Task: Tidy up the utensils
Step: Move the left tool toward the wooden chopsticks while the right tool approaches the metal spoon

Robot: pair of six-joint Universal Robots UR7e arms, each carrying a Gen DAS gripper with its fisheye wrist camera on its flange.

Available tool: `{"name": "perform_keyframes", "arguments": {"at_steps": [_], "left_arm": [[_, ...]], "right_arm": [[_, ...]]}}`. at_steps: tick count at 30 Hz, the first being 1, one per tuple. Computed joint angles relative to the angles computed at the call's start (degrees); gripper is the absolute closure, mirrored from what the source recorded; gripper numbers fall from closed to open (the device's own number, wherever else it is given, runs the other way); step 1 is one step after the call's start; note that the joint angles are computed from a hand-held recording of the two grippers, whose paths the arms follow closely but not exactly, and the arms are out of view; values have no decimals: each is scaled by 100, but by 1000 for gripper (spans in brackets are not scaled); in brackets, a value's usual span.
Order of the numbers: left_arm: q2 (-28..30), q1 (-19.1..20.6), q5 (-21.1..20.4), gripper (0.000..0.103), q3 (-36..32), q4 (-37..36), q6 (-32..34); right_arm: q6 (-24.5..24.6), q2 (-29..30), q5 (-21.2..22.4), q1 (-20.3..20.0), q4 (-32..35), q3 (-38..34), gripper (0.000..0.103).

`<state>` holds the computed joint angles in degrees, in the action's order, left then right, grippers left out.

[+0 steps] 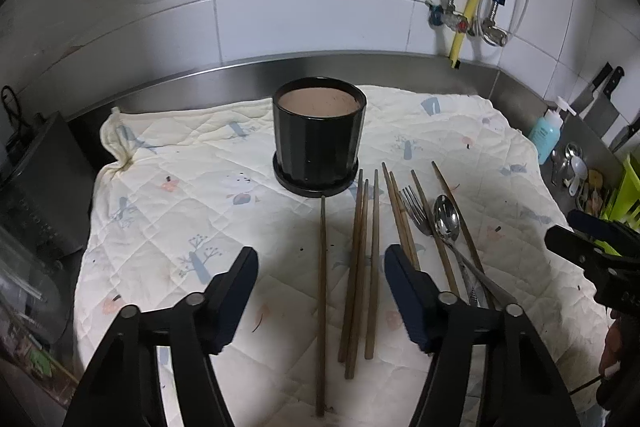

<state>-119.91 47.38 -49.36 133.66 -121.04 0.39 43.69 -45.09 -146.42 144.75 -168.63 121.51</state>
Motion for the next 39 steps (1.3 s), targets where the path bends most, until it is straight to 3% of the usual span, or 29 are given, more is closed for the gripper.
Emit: {"name": "perform_keyframes", "arguments": {"at_steps": [8, 14, 23, 39], "left_arm": [[607, 656, -325, 54, -120, -471, 430], [972, 1044, -514, 60, -193, -778, 688], [1470, 1297, -637, 67, -273, -1128, 994], [2210, 1694, -824, 67, -545, -1216, 1021]], "right_arm": [[-86, 45, 338, -328, -61, 38, 41], [-331, 239, 656, -526, -203, -69, 49], [-673, 524, 1009, -856, -420, -267, 56], [-857, 780, 1197, -1193, -520, -432, 56]]}}
